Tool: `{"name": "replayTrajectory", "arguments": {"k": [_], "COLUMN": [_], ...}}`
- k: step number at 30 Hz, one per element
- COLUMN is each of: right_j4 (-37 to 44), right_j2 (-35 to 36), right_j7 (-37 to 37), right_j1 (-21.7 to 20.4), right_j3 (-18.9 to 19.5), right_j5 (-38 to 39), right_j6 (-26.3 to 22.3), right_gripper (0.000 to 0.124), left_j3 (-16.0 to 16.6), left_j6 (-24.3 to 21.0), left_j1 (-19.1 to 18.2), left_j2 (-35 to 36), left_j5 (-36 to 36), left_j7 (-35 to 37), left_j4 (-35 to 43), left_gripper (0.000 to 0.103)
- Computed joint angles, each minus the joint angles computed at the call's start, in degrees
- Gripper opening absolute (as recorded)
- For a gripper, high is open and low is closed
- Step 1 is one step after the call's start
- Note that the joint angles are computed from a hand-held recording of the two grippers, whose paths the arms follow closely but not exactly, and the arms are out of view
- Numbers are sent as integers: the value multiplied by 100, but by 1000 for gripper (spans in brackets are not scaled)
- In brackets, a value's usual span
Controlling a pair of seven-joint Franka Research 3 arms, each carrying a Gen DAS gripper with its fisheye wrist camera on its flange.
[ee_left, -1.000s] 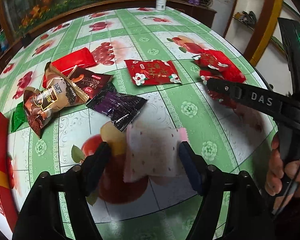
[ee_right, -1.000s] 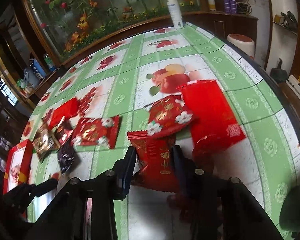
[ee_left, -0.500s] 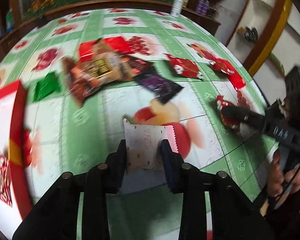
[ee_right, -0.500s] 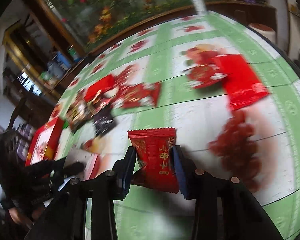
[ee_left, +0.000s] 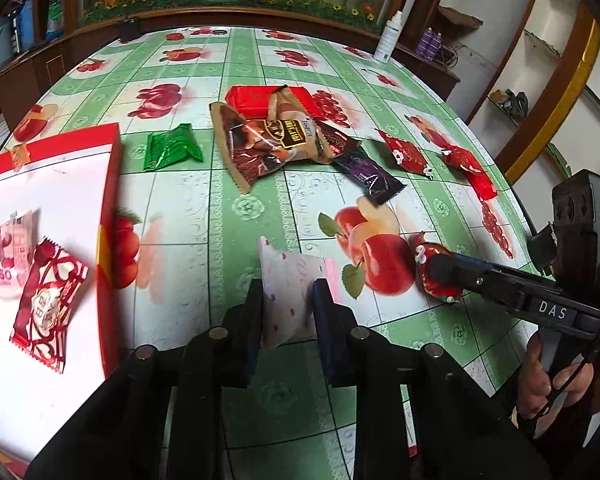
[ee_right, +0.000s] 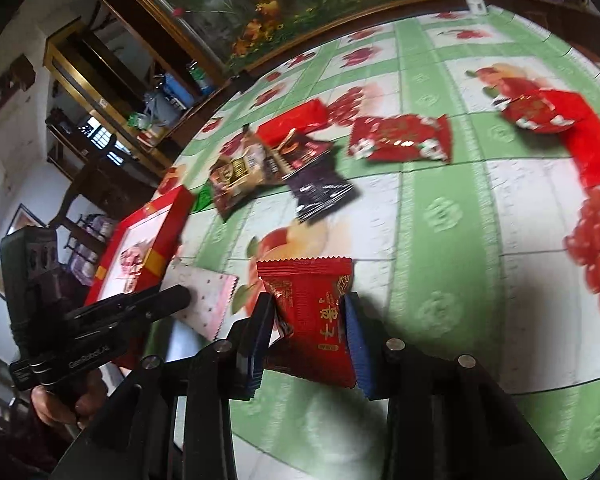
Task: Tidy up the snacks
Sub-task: 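Grasp the white-pink wafer packet with the left gripper while the right grasps a red packet, then carry both packets to the white tray and release them from both grippers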
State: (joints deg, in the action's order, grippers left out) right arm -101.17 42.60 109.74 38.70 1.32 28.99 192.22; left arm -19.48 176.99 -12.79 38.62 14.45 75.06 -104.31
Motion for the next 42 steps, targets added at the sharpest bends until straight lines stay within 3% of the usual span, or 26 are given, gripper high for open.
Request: {"name": "replayTrajectory", "arguments": {"k": [4,11,15,21,25,28,32,36,39,42], "right_j4": [146,294,488,784,967,932,842,797,767,747], "right_j2": [105,221,299,436,554,540,536,533,534,517], "right_j7": [-34,10,32,25,119,172,128,68,37,25], "right_j1": [-342,-439,-303,-169,-100,-29,-272,-409,-511,-456], "right_j3": [431,604,492,392,301,212,500,661,784,723], "right_j5": [-159,-199,-191,-253,-239,-237,-324,-376,-403,-374], "right_j6": [35,99,-16,-112,-298,-271,-109,-34,25,31], "right_gripper": [36,36,36,36,36,36,36,36,36,36], "left_j3": [-145,-315,-211,223,-33,85,223,619,534,155], "left_j6": [208,510,749,1041,922,853,824,966,967,993], "left_j1": [176,422,438,196,435,316,216,-162,-91,268], "left_j2": [-73,-196,-380,-618,-488,-429,-428,-496,-484,-443], "left_j5": [-11,60,113,284,444,442,401,409,463,534], "left_j7": [48,20,-145,-466,-481,-549,-676,-836,-846,-783], "left_j4": [-204,-488,-695,-932,-873,-809,-804,-863,-853,-866], "left_gripper": [18,15,14,14,14,14,15,14,14,13]}}
